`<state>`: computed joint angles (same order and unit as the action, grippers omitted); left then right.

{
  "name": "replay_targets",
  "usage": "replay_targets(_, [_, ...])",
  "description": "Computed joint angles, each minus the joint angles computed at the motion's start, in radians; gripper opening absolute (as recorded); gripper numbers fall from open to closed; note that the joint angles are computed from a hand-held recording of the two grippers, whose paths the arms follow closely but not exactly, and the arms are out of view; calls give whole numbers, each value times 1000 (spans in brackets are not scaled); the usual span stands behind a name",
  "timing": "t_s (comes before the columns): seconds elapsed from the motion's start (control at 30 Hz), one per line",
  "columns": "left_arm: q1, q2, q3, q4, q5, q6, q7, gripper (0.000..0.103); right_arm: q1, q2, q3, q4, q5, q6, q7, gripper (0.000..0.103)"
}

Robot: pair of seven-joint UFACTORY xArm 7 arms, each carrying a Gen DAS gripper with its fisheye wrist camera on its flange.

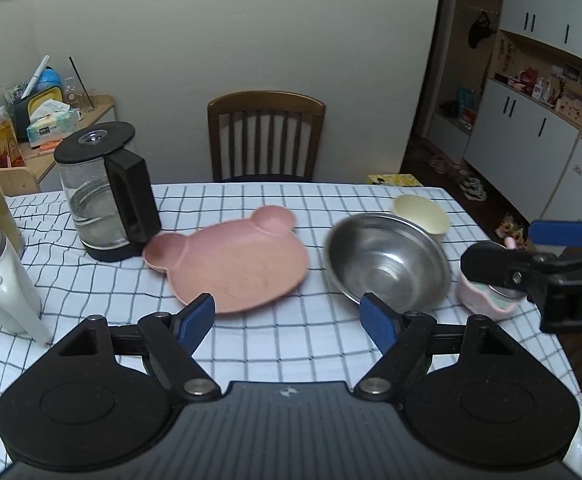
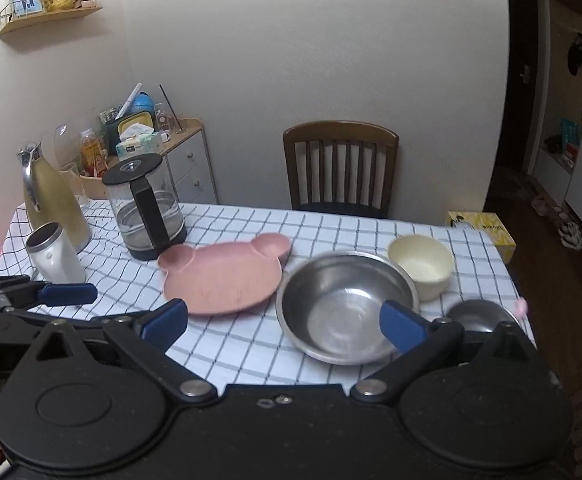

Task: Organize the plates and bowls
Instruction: 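Move both grippers toward the pink bear-shaped plate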

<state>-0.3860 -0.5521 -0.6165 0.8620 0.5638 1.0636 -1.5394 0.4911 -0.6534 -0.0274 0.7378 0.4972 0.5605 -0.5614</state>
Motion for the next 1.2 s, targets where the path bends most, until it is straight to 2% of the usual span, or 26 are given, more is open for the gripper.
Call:
replay_targets(0.2, [14,-54,79,-106,-19,-75,38,79,33,158,47,61,-10,-125,-15,103])
replay_targets(0.4, [58,-68,127,-190,-27,-142,69,79,60,317,76,147,-10,-184,-67,103])
replay_targets(0.57, [103,-56,162,-246,-32,-204,85,79,26,461,122,257,-11,-146,-45,103])
replay_targets(0.73, [154,-21,189,-280,-10,-271,92,79,-27,595,187,349,-96,-133,13,102])
replay_targets(0.93, [198,35,224,-311,1,-346,70,79,-62,741,231,469,-201,-100,62,98])
replay_targets(1.1, [227,77,241,-326,23,-400,55,79,-53,840,231,554,-349,-71,181,88])
replay_targets(1.2, [240,103,249,-327,39,-417,45,79,-60,883,243,600,-368,-36,186,83])
